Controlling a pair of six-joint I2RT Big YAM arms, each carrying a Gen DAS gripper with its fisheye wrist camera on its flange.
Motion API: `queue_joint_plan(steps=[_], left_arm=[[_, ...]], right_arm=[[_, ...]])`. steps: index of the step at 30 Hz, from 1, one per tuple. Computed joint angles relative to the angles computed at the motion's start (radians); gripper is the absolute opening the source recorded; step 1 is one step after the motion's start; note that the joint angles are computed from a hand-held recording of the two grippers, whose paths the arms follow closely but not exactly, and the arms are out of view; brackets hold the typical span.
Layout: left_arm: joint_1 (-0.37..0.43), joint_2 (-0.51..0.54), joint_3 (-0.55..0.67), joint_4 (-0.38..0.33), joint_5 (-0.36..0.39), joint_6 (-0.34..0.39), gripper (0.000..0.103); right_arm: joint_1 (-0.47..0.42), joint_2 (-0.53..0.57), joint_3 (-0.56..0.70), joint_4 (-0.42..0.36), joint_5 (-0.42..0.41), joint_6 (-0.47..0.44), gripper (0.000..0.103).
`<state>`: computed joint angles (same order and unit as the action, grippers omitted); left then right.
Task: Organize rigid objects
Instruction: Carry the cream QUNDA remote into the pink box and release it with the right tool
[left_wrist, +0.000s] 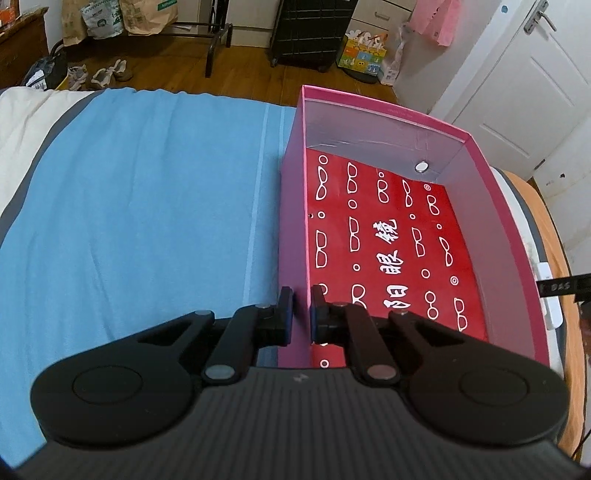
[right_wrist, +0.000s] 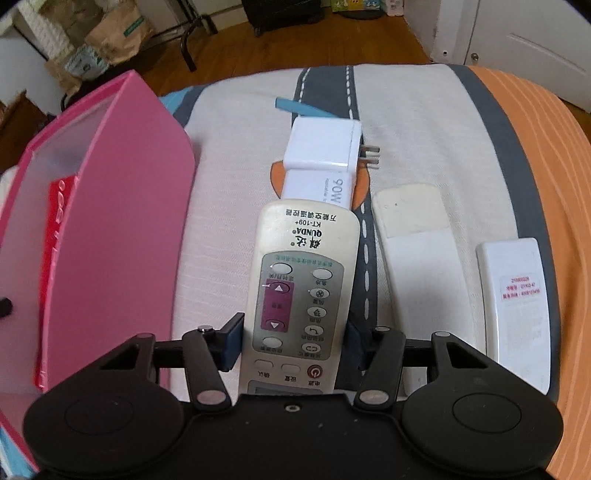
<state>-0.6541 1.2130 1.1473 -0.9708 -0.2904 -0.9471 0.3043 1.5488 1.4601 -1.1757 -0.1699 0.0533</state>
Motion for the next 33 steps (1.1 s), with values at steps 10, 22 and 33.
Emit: queue_joint_plan(steps=[10,22,33], left_arm=[[-0.002,0.024,0.037,-0.051,0.007,-0.007,0.007],[-0.004,0.007,0.016,-0.029,0.007,0.005,0.008],[-0.012,0.006,0.012,-0.015,-0.003,0.037,0.009]], right_arm=[[0.018,-0.131,-0.005,0.055,-0.066,-0.038,0.059],[0.192,0.086,0.351,-0.191,-0.35,-0.031,0.059],[0.273,0.288,0.409,-0.219,-0.331,0.118,0.059]])
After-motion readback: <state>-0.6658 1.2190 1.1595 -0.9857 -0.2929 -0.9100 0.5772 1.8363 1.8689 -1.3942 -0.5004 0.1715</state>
